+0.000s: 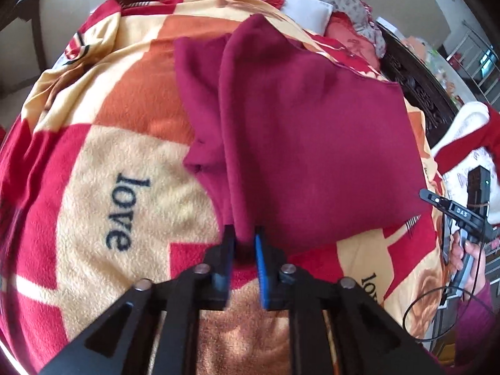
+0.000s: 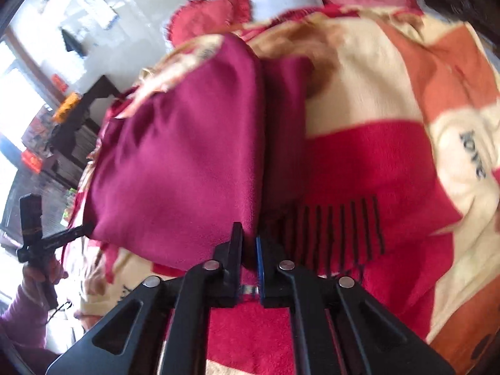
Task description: Fold small clothes
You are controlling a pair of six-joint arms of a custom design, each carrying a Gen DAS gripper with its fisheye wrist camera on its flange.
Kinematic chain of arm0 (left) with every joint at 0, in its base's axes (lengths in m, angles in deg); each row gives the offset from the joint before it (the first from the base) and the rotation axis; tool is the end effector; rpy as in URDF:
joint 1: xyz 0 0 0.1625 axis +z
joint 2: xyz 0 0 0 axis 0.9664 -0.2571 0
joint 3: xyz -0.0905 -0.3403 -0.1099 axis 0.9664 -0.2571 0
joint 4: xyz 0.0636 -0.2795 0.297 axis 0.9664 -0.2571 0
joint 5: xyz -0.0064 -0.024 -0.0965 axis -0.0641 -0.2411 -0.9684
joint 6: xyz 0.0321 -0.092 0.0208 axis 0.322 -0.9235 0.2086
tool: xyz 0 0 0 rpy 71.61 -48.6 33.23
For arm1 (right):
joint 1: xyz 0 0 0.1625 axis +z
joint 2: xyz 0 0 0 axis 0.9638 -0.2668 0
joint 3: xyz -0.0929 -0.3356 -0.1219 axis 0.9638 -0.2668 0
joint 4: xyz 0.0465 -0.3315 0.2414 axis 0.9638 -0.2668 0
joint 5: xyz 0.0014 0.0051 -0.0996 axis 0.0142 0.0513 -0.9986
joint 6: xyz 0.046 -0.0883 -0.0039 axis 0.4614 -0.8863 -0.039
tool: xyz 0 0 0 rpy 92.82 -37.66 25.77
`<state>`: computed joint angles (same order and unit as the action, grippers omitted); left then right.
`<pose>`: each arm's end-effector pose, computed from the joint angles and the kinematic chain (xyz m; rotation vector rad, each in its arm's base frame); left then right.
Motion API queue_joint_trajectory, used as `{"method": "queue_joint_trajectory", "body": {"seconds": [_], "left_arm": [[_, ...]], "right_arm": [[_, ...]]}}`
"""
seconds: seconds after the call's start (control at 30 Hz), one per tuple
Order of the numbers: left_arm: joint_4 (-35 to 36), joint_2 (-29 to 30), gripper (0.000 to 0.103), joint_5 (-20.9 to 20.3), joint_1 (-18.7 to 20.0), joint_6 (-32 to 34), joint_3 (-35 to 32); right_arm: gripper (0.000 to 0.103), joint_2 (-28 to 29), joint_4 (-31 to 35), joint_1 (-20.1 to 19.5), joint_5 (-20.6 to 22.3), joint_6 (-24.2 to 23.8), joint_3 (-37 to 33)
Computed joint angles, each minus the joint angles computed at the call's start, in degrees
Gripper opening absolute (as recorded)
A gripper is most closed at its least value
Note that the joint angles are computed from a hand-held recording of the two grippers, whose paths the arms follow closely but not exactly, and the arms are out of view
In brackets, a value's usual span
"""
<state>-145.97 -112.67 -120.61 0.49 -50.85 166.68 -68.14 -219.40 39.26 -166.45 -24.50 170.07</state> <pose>0.0532 -0.5051 0.4413 0.4152 2.6435 -0.4234 0.2959 -0.4621 0.0522 0.1446 -2.6792 0.7634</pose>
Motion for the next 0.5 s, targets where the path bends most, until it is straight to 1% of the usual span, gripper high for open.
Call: {"method": "queue_joint_trajectory", "body": {"seconds": [0.03, 0.07, 0.1, 0.13, 0.2, 0.3, 0.37, 0.5], "left_arm": [[-0.38, -0.36, 0.028, 0.79, -0.48, 0.12, 0.29], [-0.81, -0.63, 0.033, 1.63, -1.06, 0.49, 0.32], [-1.62, -0.81, 0.043, 1.75, -1.55, 0.91, 0.21], [-2.8, -0.68, 0.053, 0.99, -1.74, 1.25, -0.18], [-5.65, 0.15, 0.061, -0.03, -2.21, 1.68, -1.04], [-9.84, 3.62, 0.062, 1.37, -3.24, 1.91, -3.07], [-13.11, 6.99, 0.062, 1.9, -3.25, 2.07, -5.03], [-18.05, 13.64, 0.062, 6.22, -3.24, 2.44, -8.59]], "right_arm": [[0.0, 0.03, -0.24, 0.36, -0.88, 0.51, -0.18], [0.0, 0.05, -0.89, 1.1, -2.18, 0.08, -0.54], [0.0, 0.26, -1.72, 2.02, -3.9, -0.99, -1.11], [0.001, 0.84, -2.47, 3.34, -6.73, -2.9, -2.45], [0.003, 1.75, -2.9, 4.55, -8.69, -5.58, -4.83], [0.004, 4.19, -1.28, 4.48, -6.89, -8.79, -10.39], [0.004, 7.3, 0.21, 3.86, -6.15, -10.92, -15.45], [0.004, 13.69, 3.4, 2.83, -6.98, -13.89, -25.1]]}}
